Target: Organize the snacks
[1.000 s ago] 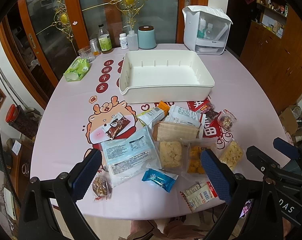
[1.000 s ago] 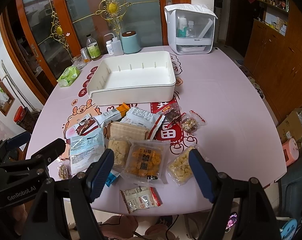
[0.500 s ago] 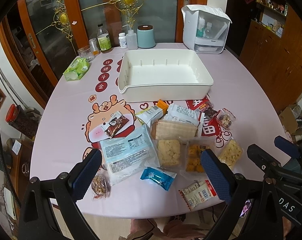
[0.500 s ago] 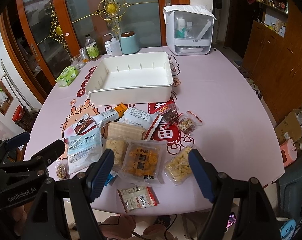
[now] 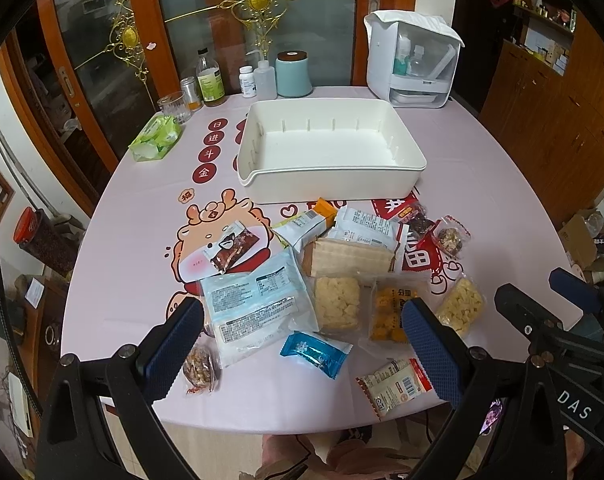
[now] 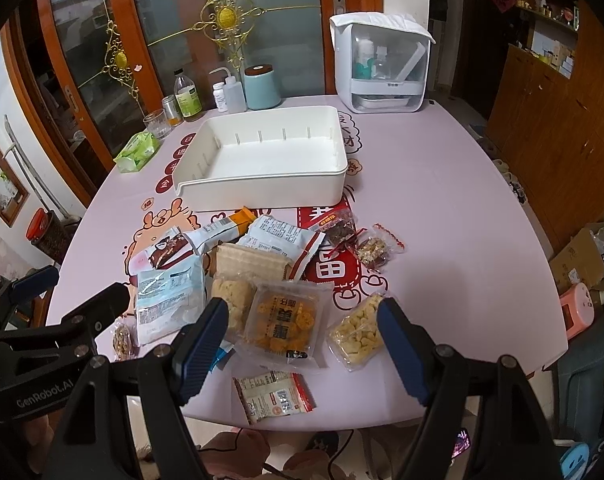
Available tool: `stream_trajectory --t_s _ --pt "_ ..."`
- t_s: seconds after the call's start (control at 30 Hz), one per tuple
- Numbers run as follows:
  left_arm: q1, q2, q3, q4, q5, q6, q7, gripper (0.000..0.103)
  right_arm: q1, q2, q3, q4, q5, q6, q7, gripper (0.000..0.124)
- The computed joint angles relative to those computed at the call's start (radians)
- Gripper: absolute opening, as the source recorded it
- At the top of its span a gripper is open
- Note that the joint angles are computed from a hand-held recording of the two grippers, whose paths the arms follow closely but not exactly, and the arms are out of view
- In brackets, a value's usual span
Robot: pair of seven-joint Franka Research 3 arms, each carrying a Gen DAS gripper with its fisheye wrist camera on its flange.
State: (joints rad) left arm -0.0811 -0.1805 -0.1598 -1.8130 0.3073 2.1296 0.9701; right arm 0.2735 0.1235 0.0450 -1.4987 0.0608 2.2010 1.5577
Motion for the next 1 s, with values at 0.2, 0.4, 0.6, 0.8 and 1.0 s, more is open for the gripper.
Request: stream_trajectory --t_s 0.2,0.4,0.6,0.8,1.0 --pt "0.0 -0.006 0.0 -0.002 -0.001 -0.005 -0.006 0.099 -0.001 -0.006 0.001 -0.013 0.004 0.015 -0.02 0.078" --pt "0.0 -0.016 -0.004 -0.012 0.01 -0.005 -0.025 0.099 -0.006 -0.011 0.001 -0.023 0.02 0.026 -0.044 0.078" --pt "-0.002 -0.022 -0.011 -0.015 0.028 -0.017 -0.054 0.099 -0.01 -0.03 0.004 -0.055 0.044 0.053 -0.079 0.078" --pt "-0.006 -0.035 -0.018 -0.025 0.045 -0.034 -0.091 0.099 -0.015 -0.04 0.005 -0.078 0.077 0.064 -0.121 0.078" --pt "-0.011 -0.046 -0.024 -0.037 0.06 -0.046 -0.122 0.099 -0.019 -0.054 0.005 -0.097 0.099 0.066 -0.15 0.078"
